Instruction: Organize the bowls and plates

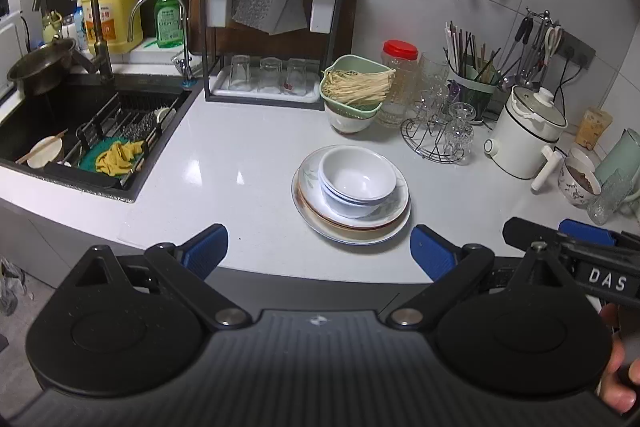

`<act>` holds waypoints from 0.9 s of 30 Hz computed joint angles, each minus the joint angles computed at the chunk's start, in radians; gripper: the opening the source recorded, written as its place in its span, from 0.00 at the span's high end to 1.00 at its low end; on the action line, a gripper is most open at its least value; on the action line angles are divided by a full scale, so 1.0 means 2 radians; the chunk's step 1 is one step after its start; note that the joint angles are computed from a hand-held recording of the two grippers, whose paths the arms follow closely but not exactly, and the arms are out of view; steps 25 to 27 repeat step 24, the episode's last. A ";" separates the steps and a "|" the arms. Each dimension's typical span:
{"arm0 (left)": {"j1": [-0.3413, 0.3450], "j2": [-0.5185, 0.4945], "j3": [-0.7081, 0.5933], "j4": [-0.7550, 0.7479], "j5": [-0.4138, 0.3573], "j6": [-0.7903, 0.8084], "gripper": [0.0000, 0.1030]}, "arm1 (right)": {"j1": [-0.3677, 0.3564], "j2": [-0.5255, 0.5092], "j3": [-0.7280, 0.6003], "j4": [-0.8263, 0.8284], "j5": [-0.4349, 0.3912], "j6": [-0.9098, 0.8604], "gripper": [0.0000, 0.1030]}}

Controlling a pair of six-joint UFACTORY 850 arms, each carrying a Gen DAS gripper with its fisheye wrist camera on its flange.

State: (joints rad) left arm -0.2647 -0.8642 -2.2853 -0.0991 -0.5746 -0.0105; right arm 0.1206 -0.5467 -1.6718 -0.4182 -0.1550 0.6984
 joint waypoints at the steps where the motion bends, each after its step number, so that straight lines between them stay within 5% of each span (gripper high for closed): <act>1: 0.000 0.005 0.009 0.003 0.005 -0.001 0.03 | 0.000 0.001 0.001 -0.006 0.000 0.006 0.14; 8: 0.001 0.020 0.035 -0.005 0.024 0.009 0.03 | 0.004 0.006 0.007 -0.090 0.002 0.088 0.14; 27: 0.009 0.014 0.029 -0.021 0.020 0.028 0.02 | 0.010 0.005 0.006 -0.154 -0.003 0.163 0.14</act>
